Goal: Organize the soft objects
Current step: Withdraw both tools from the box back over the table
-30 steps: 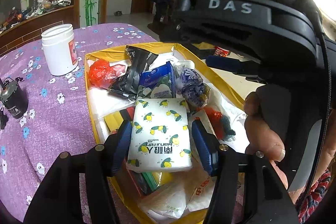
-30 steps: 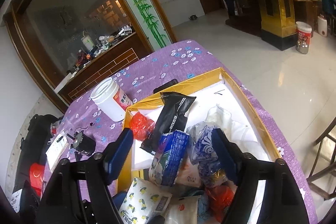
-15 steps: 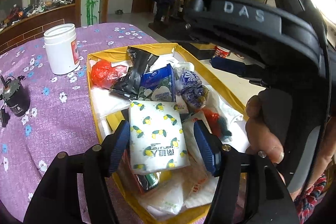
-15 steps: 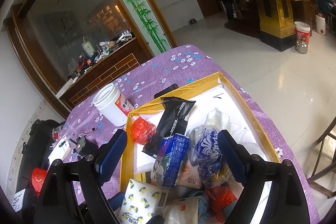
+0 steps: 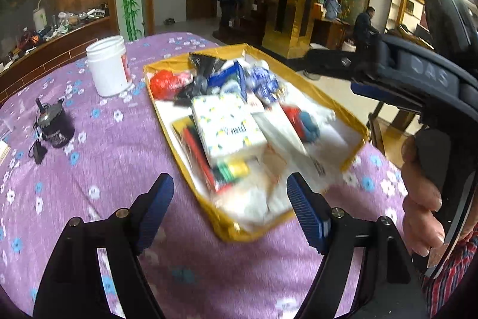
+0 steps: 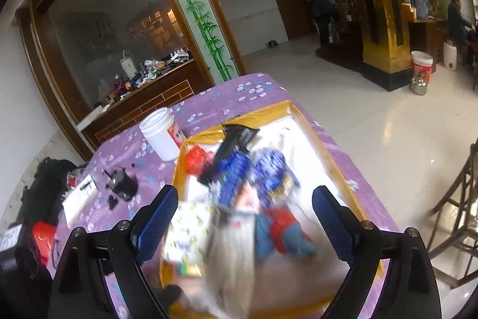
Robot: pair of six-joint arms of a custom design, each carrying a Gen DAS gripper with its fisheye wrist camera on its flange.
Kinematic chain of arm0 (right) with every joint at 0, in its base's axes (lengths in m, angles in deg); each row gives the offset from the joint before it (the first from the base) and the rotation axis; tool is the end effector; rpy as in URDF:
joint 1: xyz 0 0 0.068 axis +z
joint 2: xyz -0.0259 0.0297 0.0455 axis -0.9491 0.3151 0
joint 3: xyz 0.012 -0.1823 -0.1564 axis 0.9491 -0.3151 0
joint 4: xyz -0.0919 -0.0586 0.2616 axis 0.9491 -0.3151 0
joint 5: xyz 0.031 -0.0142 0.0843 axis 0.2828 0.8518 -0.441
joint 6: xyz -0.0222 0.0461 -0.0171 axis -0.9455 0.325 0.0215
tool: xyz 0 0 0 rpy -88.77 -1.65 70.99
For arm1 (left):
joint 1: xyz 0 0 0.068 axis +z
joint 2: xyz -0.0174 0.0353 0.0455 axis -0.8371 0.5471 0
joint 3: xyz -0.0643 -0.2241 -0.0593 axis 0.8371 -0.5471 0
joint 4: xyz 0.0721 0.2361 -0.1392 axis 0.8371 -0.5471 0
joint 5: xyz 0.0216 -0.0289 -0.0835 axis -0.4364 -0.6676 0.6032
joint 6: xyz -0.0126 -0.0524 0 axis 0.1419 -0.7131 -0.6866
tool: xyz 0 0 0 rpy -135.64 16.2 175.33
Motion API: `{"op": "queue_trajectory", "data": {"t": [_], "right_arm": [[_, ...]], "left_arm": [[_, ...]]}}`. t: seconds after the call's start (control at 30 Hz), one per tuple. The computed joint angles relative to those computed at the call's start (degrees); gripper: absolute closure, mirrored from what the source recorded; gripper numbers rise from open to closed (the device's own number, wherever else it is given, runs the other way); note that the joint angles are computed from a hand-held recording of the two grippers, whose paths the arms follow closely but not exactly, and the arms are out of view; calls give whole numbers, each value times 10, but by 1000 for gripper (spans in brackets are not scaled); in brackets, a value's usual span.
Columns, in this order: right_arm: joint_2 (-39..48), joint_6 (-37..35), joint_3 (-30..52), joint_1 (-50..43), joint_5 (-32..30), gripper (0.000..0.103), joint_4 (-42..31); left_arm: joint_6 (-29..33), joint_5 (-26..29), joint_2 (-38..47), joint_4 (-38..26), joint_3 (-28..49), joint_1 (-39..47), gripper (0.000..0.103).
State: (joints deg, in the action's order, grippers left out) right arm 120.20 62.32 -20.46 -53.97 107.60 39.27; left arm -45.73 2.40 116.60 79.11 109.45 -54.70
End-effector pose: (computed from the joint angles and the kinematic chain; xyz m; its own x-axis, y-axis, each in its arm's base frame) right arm 0.2766 0.0759 0.1241 -0.5022 0.4022 -0.7656 0.2948 0.9119 0.2857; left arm 0.3445 -0.0065 0.0864 -0.5365 0.4359 -0.7226 0.6803 0.7301 -0.0647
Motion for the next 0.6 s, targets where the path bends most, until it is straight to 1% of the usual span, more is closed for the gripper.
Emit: {"op": "queue_trajectory", "data": {"t": [0.03, 0.17, 0.23, 0.33, 0.4, 0.43, 0.5, 0.57, 0.6], "right_arm": [[-12, 4, -13, 6, 4, 6, -2], [-85, 19, -95, 38, 1, 4, 12], [-119, 27, -132, 69, 26, 0, 17], [-136, 61, -166, 133, 98, 0, 13], [-137, 108, -173, 172, 156, 0, 8], [-125, 138, -165, 188, 182, 0, -1], [-94, 162, -138, 210, 211, 0, -20], [-40, 188, -97, 246, 288, 0, -56], [-17, 192, -82, 261, 315, 0, -63]], "left_arm": [[7, -2, -8, -1, -10, 3, 25], [8, -3, -27, 21, -49, 28, 25], [0, 4, -38, 45, -73, 44, 25], [-10, 15, -57, 97, -115, 67, 25], [-15, 8, -66, 141, -138, 72, 25], [-17, -1, -69, 162, -147, 72, 25], [-28, -20, -69, 210, -162, 72, 25], [-38, -21, -66, 258, -176, 80, 25], [-35, -19, -66, 265, -181, 85, 25]]}}
